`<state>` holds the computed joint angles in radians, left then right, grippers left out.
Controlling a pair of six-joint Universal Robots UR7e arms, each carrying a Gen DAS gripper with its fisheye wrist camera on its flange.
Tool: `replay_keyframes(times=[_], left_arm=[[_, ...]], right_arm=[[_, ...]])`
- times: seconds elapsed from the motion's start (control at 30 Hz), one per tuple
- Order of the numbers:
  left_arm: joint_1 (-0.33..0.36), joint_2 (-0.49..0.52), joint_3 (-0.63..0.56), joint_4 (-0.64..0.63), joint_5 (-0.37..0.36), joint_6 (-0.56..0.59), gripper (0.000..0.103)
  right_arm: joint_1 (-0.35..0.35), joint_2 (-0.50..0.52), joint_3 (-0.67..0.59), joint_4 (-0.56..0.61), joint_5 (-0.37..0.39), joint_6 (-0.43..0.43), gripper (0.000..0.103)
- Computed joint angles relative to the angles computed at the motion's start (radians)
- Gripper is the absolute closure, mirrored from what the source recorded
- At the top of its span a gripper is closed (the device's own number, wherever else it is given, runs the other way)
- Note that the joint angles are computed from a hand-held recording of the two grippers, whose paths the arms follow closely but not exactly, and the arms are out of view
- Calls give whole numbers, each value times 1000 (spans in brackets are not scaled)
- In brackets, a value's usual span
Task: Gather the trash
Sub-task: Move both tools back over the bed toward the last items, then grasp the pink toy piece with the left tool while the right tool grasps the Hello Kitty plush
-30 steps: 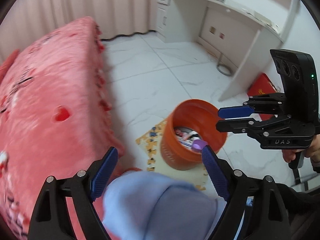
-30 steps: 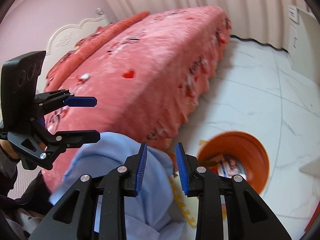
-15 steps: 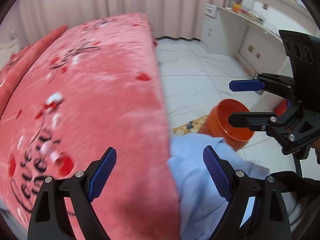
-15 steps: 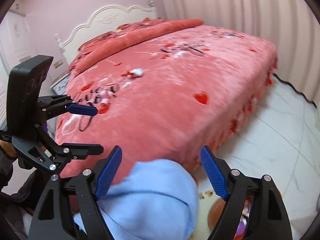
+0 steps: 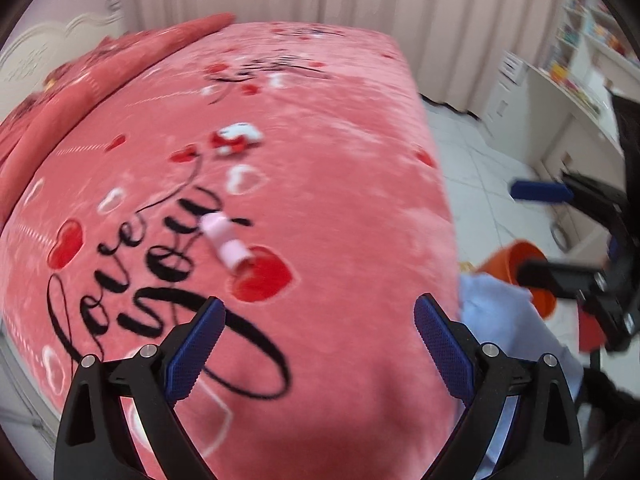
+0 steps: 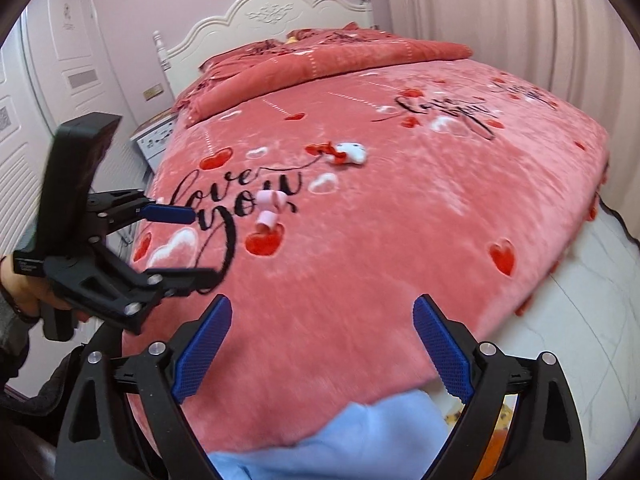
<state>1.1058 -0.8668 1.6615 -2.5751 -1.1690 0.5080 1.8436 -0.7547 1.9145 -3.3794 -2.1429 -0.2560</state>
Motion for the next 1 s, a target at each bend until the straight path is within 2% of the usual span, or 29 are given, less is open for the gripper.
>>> replay_keyframes(times=[0.1, 0.37, 0.4, 0.47, 0.5, 0.53, 0.6, 0.8, 0.83, 1.0], left_arm=[[19, 39, -45, -32, 15, -46, 9], [57, 168, -206, -11, 41, -168, 10], [61, 183, -225, -8, 45, -174, 14], [73, 214, -278, 43, 43, -194, 37], [80, 226, -300, 65, 45, -202, 43], [84, 232, -310, 74, 47, -203, 55], [92, 239, -322, 77, 51, -177, 67], [115, 238, -393, 207, -9, -98, 71], [116, 236, -403, 226, -15, -82, 76], [116, 251, -489, 345, -21, 36, 76]], right_arm=[[-9, 20, -47, 41, 20, -16, 12], [-48, 53, -157, 143, 82, -66, 12], [-54, 57, -169, 152, 89, -69, 12], [-66, 63, -189, 171, 101, -68, 12], [-75, 68, -205, 187, 113, -67, 12], [-80, 72, -215, 193, 118, -68, 12], [-89, 82, -237, 210, 129, -70, 12], [-111, 127, -327, 264, 145, -91, 12], [-115, 140, -352, 274, 147, -96, 12], [-120, 203, -485, 333, 137, -122, 12]])
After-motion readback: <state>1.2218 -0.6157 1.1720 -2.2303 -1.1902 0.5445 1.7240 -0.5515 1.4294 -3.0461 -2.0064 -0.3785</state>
